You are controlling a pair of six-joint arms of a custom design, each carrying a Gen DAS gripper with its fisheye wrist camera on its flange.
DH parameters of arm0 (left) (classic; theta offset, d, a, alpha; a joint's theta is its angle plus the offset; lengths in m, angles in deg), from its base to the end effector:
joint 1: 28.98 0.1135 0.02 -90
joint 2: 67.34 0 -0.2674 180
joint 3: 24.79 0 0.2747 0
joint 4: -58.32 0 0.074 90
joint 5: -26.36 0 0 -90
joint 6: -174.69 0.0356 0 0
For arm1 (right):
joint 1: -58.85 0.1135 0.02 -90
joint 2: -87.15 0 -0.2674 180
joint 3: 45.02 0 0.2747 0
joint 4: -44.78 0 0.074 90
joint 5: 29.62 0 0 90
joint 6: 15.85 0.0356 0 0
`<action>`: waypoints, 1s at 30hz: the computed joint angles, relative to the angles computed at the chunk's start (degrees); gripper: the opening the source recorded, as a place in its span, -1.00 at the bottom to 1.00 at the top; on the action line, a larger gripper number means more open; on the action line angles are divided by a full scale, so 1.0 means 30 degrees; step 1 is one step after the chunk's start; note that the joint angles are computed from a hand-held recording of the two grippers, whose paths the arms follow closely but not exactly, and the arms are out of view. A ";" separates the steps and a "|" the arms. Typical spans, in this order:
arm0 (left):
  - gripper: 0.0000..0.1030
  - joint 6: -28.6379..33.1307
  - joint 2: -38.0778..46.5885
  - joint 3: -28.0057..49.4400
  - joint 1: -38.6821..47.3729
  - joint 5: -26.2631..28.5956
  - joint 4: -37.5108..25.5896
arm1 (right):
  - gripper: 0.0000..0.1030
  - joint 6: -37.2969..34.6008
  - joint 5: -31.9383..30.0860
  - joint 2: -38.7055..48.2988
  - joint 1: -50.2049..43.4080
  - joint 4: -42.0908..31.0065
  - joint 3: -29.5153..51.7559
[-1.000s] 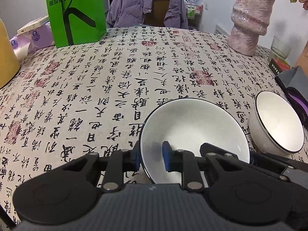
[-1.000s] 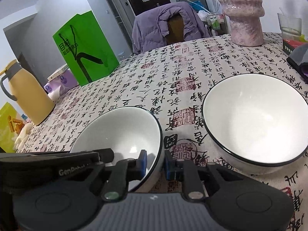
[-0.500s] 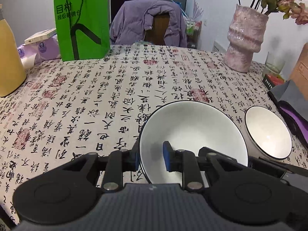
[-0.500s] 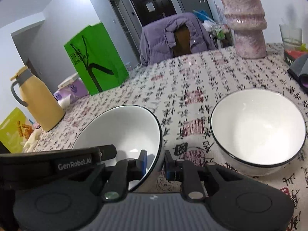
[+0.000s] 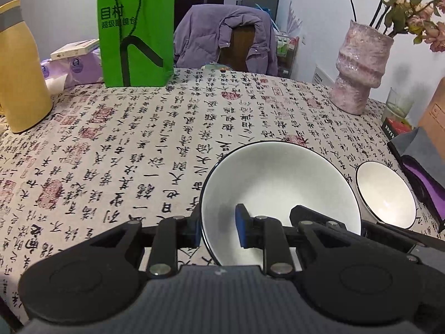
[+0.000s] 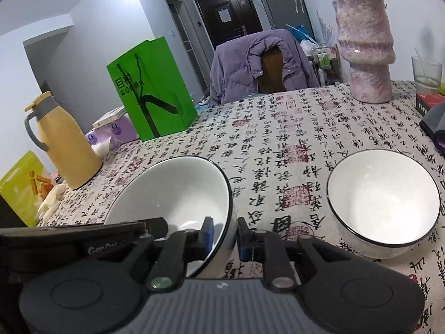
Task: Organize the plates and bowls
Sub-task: 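Lift the white bowl off the table with both grippers, then carry the held white bowl with both grippers toward the blue bowl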
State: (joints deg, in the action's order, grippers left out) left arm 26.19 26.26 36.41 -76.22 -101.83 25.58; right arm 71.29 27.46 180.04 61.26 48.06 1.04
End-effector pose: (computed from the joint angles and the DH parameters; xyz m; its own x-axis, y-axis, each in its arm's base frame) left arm 0.2277 -0.2138 0.1407 -0.6634 -0.2696 -0.6980 -0.3159 0.9465 -0.0653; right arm 0.2956 0.0318 0.1086 -0.6661 -0.0700 -0.7426 -0.4627 0.8197 0.3378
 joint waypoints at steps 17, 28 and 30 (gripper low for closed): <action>-0.56 -0.2177 -0.3602 -0.1341 -0.1909 -0.1714 -0.2952 | -0.65 0.0921 0.0809 -0.4987 0.1256 -0.1075 -0.2252; -0.56 -0.4352 -0.5750 -0.2105 -0.3399 -0.2776 -0.5445 | -0.65 0.1429 0.1578 -0.8415 0.2447 -0.2428 -0.3485; -0.56 -0.4737 -0.6090 -0.2193 -0.3659 -0.2971 -0.5929 | -0.65 0.1591 0.1737 -0.9080 0.2701 -0.2683 -0.3719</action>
State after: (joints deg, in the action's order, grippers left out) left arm 11.98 7.99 29.83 -87.20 -110.74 7.80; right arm 76.06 32.67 152.80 69.36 40.01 -10.12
